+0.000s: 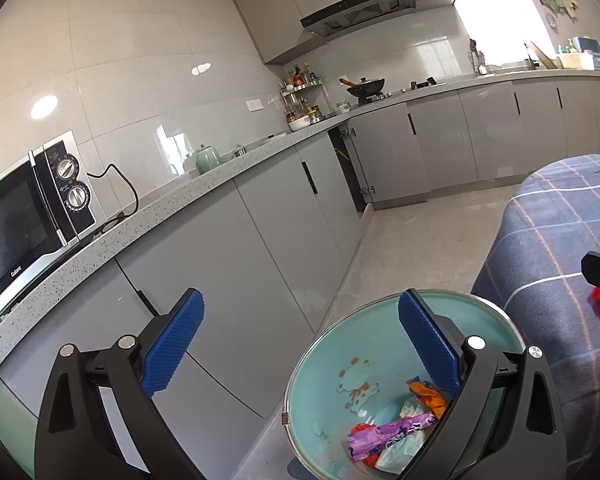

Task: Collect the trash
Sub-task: 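Move both tools back over the remaining trash on the table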

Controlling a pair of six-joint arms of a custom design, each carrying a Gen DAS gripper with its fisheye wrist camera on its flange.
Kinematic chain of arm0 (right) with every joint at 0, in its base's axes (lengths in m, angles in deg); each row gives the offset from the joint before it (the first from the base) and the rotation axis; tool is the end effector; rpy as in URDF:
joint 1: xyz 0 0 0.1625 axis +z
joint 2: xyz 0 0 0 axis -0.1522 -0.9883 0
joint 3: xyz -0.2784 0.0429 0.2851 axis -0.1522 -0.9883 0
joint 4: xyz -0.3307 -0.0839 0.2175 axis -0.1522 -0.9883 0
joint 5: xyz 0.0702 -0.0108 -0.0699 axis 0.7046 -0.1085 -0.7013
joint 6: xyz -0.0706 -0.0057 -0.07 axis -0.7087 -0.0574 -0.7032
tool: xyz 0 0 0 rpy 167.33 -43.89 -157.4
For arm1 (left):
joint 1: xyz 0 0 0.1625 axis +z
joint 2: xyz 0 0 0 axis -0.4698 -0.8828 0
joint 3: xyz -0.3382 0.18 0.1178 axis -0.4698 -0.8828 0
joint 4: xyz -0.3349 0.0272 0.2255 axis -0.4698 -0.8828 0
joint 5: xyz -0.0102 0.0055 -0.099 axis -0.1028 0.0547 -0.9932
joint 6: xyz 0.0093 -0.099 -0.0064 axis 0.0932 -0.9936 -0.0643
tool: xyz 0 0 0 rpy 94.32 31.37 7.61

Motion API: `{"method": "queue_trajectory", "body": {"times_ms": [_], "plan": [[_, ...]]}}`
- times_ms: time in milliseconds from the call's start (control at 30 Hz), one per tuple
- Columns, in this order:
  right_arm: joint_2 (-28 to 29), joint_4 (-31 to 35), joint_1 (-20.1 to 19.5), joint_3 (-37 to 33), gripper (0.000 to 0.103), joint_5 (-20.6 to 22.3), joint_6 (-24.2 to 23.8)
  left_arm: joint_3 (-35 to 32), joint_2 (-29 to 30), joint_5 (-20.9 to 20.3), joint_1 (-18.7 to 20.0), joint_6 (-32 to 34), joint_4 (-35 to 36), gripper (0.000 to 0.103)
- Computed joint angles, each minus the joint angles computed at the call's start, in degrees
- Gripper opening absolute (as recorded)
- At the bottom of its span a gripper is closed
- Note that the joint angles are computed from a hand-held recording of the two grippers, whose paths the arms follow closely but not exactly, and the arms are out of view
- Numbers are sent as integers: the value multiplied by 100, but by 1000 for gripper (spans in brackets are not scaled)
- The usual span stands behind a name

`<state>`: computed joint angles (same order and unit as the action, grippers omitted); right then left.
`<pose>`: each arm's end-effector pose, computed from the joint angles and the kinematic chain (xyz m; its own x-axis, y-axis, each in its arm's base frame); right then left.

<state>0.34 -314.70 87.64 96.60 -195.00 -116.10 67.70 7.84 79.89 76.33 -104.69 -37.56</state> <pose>-0.0186 -0.5716 0.1944 -0.5592 0.2852 0.7784 -0.5919 0.5200 -0.6158 -0.3152 -0.6577 -0.1380 -0.3438 0.3210 -0.8825 0.9332 0.2213 -0.2831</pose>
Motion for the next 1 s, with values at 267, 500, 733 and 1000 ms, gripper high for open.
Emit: {"method": "queue_trajectory", "body": {"times_ms": [267,500,733,1000], "plan": [[-552,-738,-155,872,60,-96,-24,373,-156,192,-302,-302,250,97],[-1130,-1652,-401,1854,68,-173,-89,897,-255,479,-745,-443,359,97],[-1676,-2470,-879,2757,68,-59,-97,1354,-301,752,-1162,-738,491,97],[-2015,-3168,-1627,3427,75,106,97,1524,-136,1002,-1540,-1010,843,97]]}}
